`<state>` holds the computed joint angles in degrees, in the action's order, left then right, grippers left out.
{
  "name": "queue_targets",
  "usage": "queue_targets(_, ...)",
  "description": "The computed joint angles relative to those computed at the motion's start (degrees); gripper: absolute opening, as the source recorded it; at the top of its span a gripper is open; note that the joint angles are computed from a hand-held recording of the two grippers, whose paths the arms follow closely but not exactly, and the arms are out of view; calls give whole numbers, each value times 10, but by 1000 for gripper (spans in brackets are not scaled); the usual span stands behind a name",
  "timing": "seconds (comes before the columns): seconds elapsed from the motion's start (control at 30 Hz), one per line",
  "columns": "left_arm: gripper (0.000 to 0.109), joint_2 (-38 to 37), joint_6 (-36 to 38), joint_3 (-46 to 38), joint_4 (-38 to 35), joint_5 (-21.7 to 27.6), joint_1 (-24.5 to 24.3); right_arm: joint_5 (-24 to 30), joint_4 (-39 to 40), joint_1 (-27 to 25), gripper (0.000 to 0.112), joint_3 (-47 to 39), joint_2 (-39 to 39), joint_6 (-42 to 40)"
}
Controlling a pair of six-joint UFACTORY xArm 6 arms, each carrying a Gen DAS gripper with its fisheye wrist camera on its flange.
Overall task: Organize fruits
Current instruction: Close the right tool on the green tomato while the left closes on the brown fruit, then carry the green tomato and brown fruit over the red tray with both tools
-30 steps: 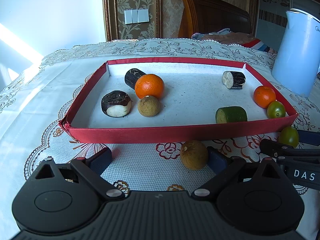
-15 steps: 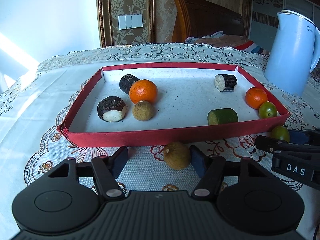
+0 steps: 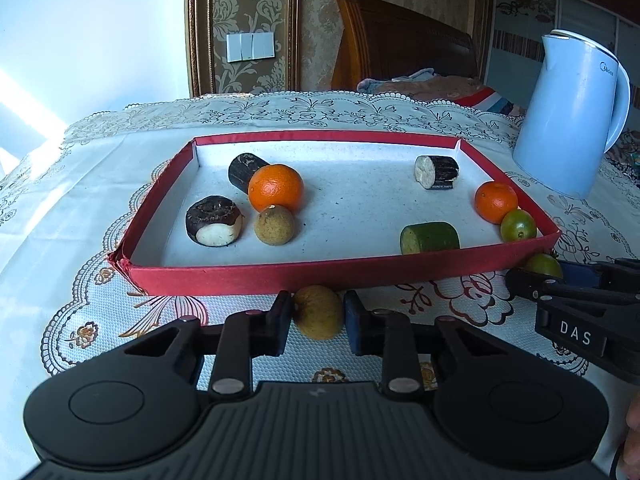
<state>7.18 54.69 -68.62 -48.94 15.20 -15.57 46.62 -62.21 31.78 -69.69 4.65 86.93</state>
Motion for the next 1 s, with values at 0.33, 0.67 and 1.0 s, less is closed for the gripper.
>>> queue_targets(0.33,28,3,15,-37,-72,137,54,-27,-23,-3,32,37,-34,48)
queue_targets(0.67,28,1,18,-38,-84,129,53,-27,-34,-4,31,40,-40,66)
queue_targets(1.0,28,-9,72,-56,-100,48,14,-12,-50,-9,32,-13,-13,39)
